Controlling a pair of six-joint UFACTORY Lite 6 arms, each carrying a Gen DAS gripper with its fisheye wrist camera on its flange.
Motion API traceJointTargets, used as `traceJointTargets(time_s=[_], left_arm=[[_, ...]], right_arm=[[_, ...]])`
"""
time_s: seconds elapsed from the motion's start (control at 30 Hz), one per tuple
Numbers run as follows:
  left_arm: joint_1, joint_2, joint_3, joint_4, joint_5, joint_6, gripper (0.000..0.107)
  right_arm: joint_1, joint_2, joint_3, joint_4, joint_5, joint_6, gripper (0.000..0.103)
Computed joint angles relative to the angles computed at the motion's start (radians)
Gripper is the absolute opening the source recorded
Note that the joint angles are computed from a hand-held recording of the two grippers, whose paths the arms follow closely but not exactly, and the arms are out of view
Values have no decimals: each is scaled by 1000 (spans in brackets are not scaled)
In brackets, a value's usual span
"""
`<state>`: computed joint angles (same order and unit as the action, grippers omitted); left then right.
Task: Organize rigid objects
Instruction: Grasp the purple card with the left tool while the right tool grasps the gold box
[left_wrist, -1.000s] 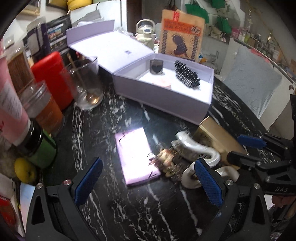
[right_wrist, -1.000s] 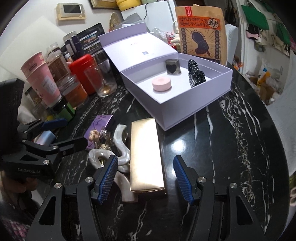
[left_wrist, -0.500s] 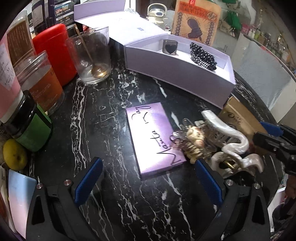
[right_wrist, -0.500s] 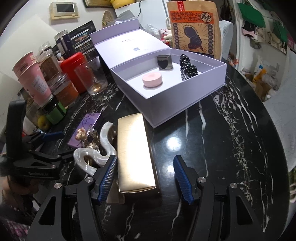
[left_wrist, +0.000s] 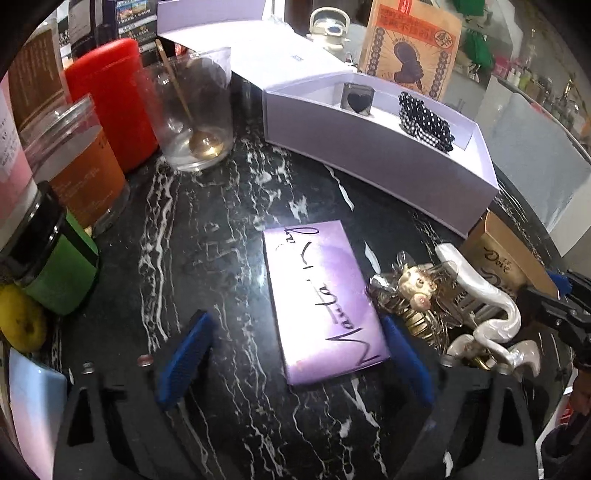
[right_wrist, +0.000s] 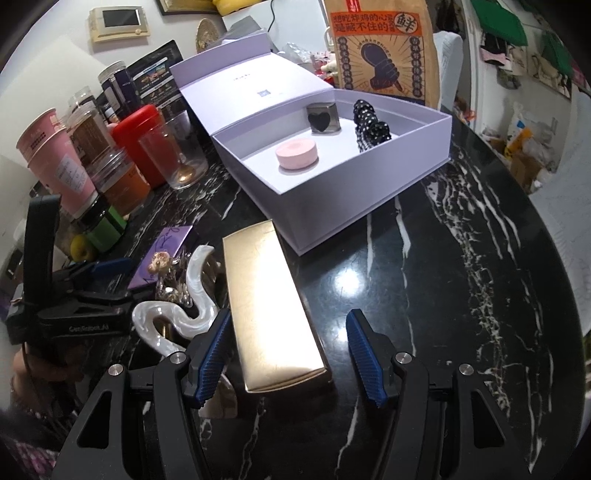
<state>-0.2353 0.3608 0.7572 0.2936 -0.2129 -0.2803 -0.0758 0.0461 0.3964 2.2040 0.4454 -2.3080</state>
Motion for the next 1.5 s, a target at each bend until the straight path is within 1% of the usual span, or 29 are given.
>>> traceJointTargets(time_s=[0.03,0.07,0.1,0.13,0.17,0.2,0.27,0.4,0.47,0.53,0.63,0.73,0.83,0.9,0.97,1.0,1.03,1.07,1.13,1.2,1.27,1.33,1.37,1.4,1.43,1.47,1.5], left_arm=[[-1,-5,-5,-45,-6,42,71],[-4,-6,-6,-99,-8,92,65],[-5,-12,-13,-143,-12,139,51],[-5,-16,-16,-144,-14,145,50],[-1,-19,-18,-104,-12,110,50],[4,-22,-23,-55,-16,67,50],[5,-34,-45,-39,-27,60,50],[-9,-73,-112,-93,-51,116,50],[-14,-97,-147,-91,-59,112,50],[-21,-128,-190,-81,-67,104,50],[-25,-178,-246,-61,-67,93,50],[-24,-223,-292,0,-64,40,50],[-31,-237,-317,-49,-84,82,50],[-57,-230,-309,-157,-80,182,53],[-64,-217,-290,-162,-68,180,58],[-62,-202,-274,-138,-63,153,66],[-66,-189,-262,-156,-59,167,77],[-70,-166,-240,-193,-53,195,81],[-62,-149,-229,-185,-67,176,82],[-58,-131,-217,-207,-85,195,82],[-51,-117,-205,-192,-93,184,82],[-47,-110,-197,-184,-94,182,82],[-46,-108,-197,-181,-99,183,80],[-45,-112,-201,-178,-108,183,69],[-44,-116,-204,-170,-113,178,62],[-43,-121,-204,-159,-110,170,51],[-42,-122,-199,-144,-100,158,51]], right_arm=[[-1,7,2,2,4,-3,61],[-4,14,3,0,13,-7,59],[-9,16,2,-14,24,-1,50],[-13,16,1,-30,31,9,46],[-15,10,-3,-29,30,4,44],[-12,6,-7,-22,29,-7,43],[-6,-8,-19,-5,23,-28,42],[0,-49,-57,27,7,-70,41],[-11,-72,-78,18,6,-70,41],[-34,-103,-103,-17,5,-51,41],[-92,-154,-145,-123,12,11,41],[-143,-221,-190,-238,7,81,41],[-184,-277,-228,-328,8,140,41],[-199,-301,-246,-345,12,146,41],[-199,-298,-250,-314,18,116,41],[-190,-286,-246,-286,14,94,41],[-179,-270,-239,-262,10,79,42],[-165,-242,-226,-225,7,52,42],[-138,-190,-203,-147,-1,-7,43],[-106,-173,-194,-43,-9,-92,46],[-90,-147,-175,7,-14,-127,49],[-89,-127,-162,15,-6,-129,50],[-86,-114,-151,21,-3,-133,50],[-86,-111,-149,26,-3,-138,50],[-78,-104,-143,50,-6,-157,50],[-73,-102,-141,65,-9,-171,50],[-71,-103,-143,73,-8,-180,50]])
